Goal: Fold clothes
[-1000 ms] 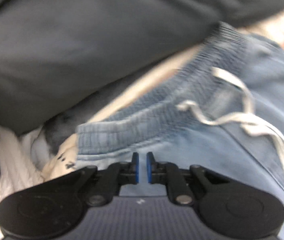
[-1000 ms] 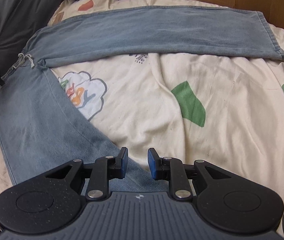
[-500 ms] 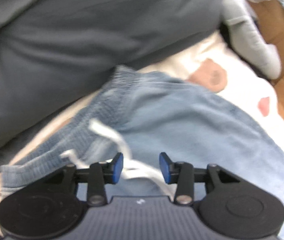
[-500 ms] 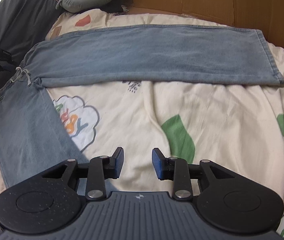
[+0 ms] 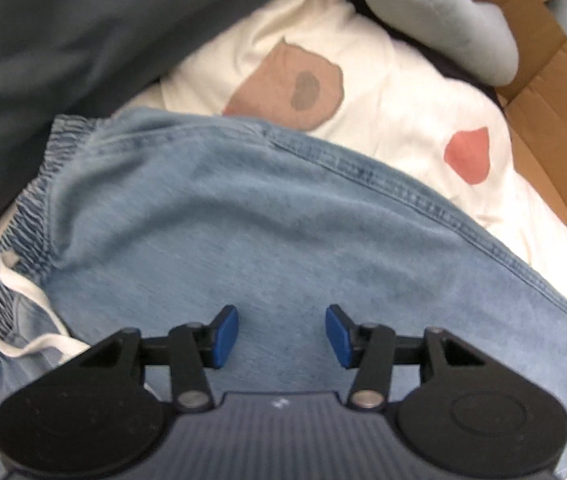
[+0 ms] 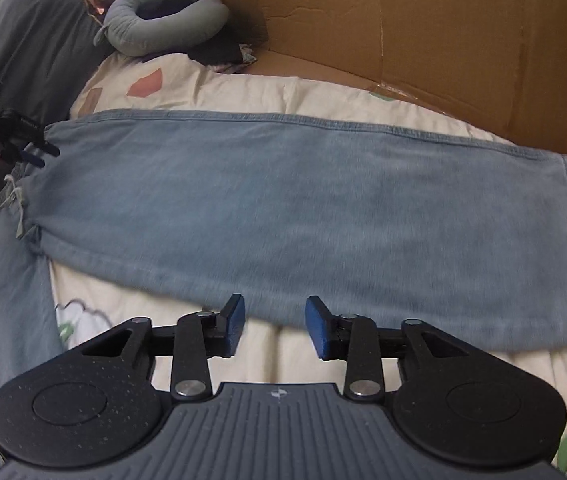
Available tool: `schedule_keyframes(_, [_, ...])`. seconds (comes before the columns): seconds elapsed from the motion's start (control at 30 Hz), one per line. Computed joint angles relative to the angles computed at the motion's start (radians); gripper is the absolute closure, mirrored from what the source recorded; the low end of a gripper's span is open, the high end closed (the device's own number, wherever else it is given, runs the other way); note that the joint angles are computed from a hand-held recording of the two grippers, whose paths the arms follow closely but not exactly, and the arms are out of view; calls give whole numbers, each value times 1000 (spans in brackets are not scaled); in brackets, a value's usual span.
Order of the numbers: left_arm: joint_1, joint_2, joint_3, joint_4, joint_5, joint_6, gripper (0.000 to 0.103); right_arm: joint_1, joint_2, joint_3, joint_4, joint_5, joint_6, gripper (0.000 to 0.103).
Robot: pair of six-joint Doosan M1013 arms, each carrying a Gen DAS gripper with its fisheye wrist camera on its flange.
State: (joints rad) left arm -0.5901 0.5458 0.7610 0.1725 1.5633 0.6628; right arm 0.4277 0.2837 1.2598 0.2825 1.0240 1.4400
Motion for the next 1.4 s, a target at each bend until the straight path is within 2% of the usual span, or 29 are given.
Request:
schedule_keyframes(0.13, [8,26,-20,-6,59,-23,49,0,44,-55,-20,53,10,59])
schedule_keyframes(0.3, [9,23,5,70,40,-47,44,3,83,-88,-81,108,70,59])
schedule_keyframes(0.43, [14,17,18,114,33,-72,44,-2,87,-77,-102,101,87,60])
schedule_keyframes(0.5, [19,6,24,115,26,-90,52,-5,86,-69,-102,94,81,60])
schedule_keyframes(0.57, [24,-12,34,108,11,-110,69,-3,87,-73,-112,102,80,60])
schedule_keyframes(0.67, [30,-51,67,128,-40,-116,72,2,86,-72,-126,103,94,60])
schedule_keyframes(0.77, [48,-56,59,141,-33,-111,82,6,83,-66,-138,91,110,60])
schedule_keyframes(0.8, [57,-39,30,143,-23,-109,83,8,82,-62,-142,85,116,59])
schedule_keyframes(0.93, [77,-29,23,153,-19,-126,83,10,74,-48,-150,63,132,59])
schedule_keyframes(1.23, [108,10,24,141,-23,-208,83,6,91,-73,-141,100,118,59])
schedule_keyframes(1.3, [111,13,33,146,-24,-226,88,6,93,-76,-141,105,115,59])
schedule_keyframes(1.37, [114,11,49,155,-31,-250,100,5,96,-80,-138,111,113,59])
schedule_keyframes(1.4, [116,10,54,162,-35,-254,100,3,98,-83,-132,116,110,59])
